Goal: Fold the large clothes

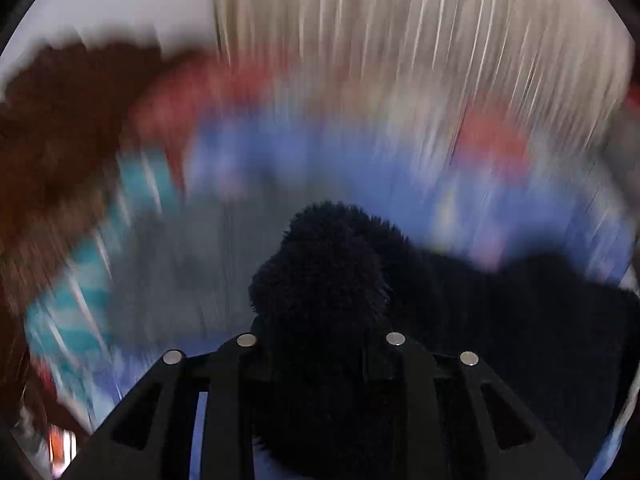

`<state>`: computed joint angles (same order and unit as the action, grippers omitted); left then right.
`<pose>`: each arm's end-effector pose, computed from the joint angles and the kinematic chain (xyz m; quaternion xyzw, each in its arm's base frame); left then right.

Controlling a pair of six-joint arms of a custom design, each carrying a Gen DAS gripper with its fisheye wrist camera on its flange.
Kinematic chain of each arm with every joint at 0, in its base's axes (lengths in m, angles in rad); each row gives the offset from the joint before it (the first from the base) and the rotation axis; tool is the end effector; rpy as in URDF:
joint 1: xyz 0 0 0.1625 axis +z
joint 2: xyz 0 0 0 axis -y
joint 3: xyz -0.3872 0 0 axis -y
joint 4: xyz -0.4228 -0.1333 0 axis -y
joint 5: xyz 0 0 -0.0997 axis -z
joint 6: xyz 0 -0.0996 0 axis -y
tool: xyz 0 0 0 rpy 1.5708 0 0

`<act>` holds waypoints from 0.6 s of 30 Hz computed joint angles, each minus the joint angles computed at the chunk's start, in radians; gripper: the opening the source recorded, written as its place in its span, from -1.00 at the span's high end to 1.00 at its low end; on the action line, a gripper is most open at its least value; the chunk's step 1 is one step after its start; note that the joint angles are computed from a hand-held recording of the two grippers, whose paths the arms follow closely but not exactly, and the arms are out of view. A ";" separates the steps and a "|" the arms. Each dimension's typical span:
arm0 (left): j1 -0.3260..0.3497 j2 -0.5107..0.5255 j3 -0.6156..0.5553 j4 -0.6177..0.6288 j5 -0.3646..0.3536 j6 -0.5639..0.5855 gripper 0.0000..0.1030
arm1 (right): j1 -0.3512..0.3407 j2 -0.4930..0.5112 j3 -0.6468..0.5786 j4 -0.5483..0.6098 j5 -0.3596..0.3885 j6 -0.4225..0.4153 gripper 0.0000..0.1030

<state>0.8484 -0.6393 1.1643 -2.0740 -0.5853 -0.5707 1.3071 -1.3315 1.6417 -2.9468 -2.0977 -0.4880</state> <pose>-0.3502 -0.7245 0.1244 0.0719 0.8781 -0.2773 0.3833 -0.0807 -0.6183 0.4552 -0.0384 -0.8412 0.3739 0.3887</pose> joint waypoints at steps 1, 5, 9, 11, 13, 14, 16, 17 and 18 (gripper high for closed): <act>0.039 -0.003 0.026 0.018 -0.098 -0.040 0.07 | -0.042 -0.044 0.064 0.012 0.074 0.028 0.40; 0.053 -0.147 0.324 -0.225 -0.182 0.063 0.00 | -0.172 -0.279 0.344 0.037 0.341 -0.011 -0.17; -0.007 -0.312 0.587 -0.357 -0.218 0.153 -0.17 | -0.262 -0.511 0.604 0.067 0.473 -0.107 -0.27; -0.046 -0.365 0.668 -0.361 -0.229 0.167 -0.21 | -0.303 -0.614 0.693 0.109 0.534 -0.110 -0.31; -0.085 -0.412 0.739 -0.362 -0.239 0.144 -0.23 | -0.345 -0.679 0.751 0.166 0.593 -0.115 -0.39; -0.101 -0.440 0.777 -0.369 -0.261 0.118 -0.25 | -0.351 -0.691 0.765 0.188 0.600 -0.118 -0.42; -0.101 -0.463 0.816 -0.386 -0.274 0.089 -0.26 | -0.346 -0.705 0.795 0.212 0.581 -0.134 -0.42; -0.111 -0.480 0.847 -0.389 -0.273 0.061 -0.27 | -0.337 -0.696 0.797 0.198 0.564 -0.139 -0.42; -0.110 -0.487 0.864 -0.391 -0.275 0.057 -0.30 | -0.336 -0.691 0.805 0.186 0.560 -0.142 -0.43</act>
<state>0.7383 -1.1265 2.0278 -2.4653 -0.8608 -0.5134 0.9711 -2.0227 2.4470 -2.7604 -1.5378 -0.6300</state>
